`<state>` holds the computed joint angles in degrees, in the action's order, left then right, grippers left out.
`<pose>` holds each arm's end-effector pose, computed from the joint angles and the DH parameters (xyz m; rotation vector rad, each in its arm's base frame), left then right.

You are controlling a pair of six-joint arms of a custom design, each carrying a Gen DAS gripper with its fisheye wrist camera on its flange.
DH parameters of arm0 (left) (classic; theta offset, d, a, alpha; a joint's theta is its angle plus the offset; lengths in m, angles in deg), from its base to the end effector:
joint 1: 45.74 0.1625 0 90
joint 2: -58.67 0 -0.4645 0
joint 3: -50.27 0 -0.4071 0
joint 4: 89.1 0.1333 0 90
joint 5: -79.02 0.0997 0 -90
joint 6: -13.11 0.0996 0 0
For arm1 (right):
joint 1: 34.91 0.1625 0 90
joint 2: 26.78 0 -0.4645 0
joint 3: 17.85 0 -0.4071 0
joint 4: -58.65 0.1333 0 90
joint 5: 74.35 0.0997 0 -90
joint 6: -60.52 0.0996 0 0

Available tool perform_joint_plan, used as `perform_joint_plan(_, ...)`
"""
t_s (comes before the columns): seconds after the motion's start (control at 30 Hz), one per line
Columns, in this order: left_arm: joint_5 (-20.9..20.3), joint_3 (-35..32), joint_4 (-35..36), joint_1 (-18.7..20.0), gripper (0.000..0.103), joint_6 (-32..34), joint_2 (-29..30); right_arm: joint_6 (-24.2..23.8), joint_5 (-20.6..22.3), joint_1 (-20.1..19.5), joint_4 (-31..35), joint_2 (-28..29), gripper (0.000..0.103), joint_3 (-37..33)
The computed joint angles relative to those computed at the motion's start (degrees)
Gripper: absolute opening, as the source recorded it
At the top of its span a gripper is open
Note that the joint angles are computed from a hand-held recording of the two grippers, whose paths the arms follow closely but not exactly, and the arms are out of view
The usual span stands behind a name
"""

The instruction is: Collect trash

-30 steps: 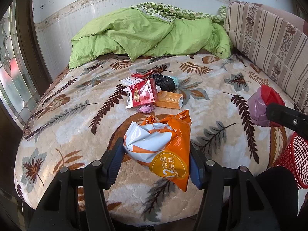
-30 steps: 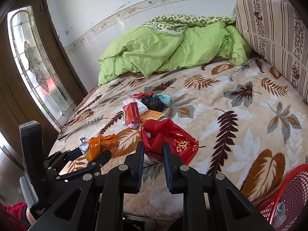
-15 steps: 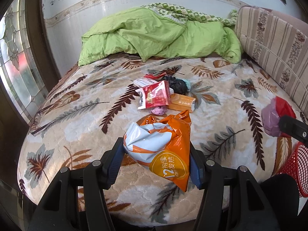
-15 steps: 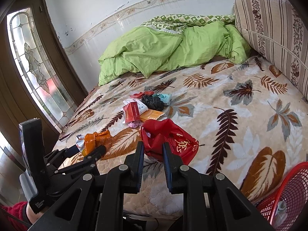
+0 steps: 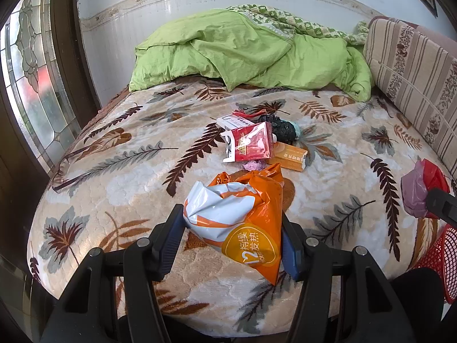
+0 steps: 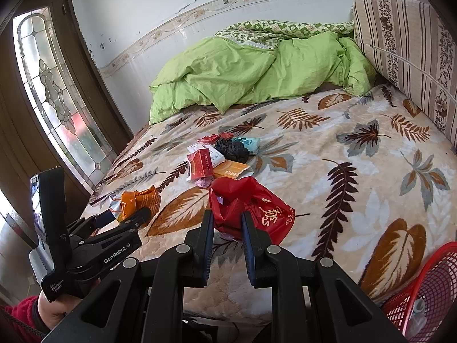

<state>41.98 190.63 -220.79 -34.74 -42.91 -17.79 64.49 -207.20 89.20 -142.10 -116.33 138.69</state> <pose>-0.3103 -0.2771 0.1553 0.6788 2.2101 -0.8863 0.2143 -0.1994 0.2685 0.2594 -2.4212 1.2211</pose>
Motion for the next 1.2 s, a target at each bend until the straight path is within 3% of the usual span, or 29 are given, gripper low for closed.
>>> perform_joint_plan(1.2,-0.81,-0.41,3.70,1.67,0.059,-4.48,-1.41,0.87,0.70,0.17,0.93,0.38,0.020,-0.41)
